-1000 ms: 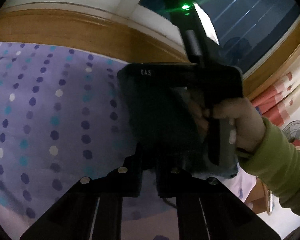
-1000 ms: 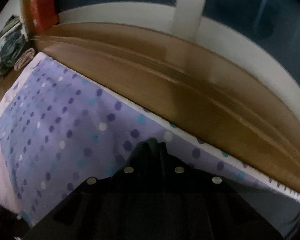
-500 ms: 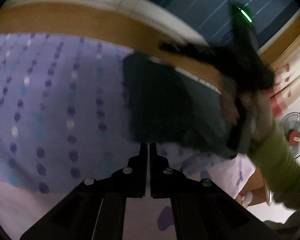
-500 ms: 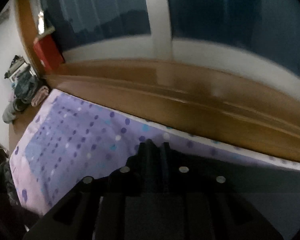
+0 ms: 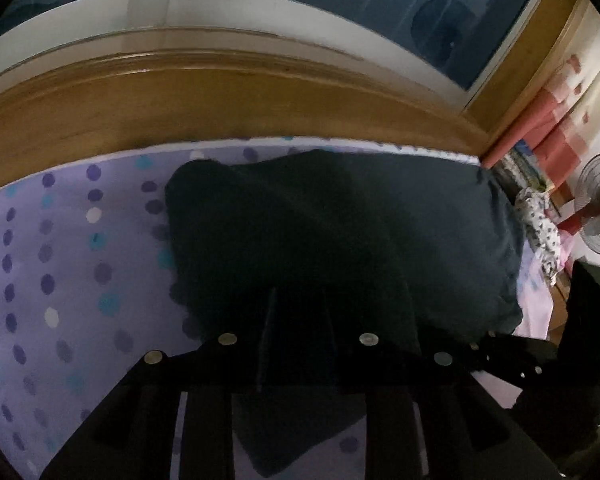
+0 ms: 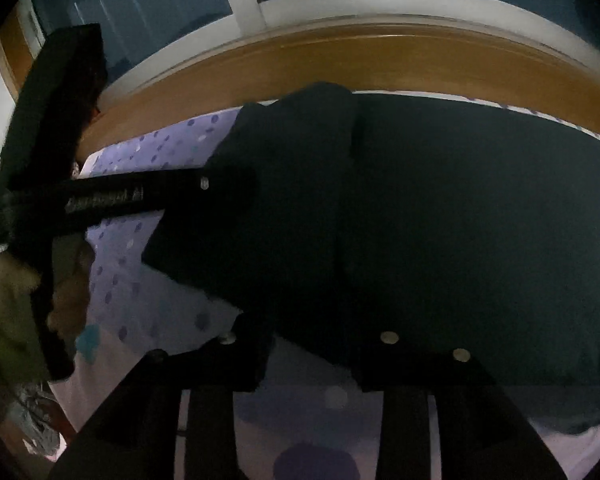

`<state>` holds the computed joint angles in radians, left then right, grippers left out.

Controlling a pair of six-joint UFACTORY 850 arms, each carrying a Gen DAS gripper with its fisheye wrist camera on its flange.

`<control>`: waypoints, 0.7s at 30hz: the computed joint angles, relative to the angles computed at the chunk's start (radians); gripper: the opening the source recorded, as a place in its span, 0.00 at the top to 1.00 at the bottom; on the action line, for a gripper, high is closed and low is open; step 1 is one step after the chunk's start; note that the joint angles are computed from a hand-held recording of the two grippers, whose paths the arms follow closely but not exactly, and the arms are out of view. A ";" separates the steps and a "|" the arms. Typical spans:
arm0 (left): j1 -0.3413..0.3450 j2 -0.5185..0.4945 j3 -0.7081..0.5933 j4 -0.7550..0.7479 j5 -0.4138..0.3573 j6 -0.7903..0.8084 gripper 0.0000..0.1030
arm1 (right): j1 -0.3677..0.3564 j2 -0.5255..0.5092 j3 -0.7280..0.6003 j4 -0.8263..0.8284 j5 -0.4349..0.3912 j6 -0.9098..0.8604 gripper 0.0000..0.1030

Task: Fold clothes

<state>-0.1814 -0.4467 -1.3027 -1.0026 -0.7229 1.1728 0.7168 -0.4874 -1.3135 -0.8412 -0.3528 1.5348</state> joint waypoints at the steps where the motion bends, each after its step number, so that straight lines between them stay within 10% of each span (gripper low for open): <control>1: 0.005 -0.005 -0.007 0.004 -0.018 0.007 0.78 | 0.009 -0.003 -0.004 -0.004 -0.024 -0.004 0.70; 5: 0.028 -0.014 -0.043 0.070 -0.080 -0.004 0.77 | 0.057 -0.013 -0.049 -0.021 -0.176 0.009 0.70; 9: 0.053 -0.015 -0.060 0.072 -0.072 0.021 0.57 | 0.105 -0.046 -0.125 -0.112 -0.261 0.028 0.45; 21: 0.094 -0.176 -0.219 0.038 -0.217 -0.102 0.56 | 0.154 -0.368 -0.563 -0.034 -0.448 -0.325 0.43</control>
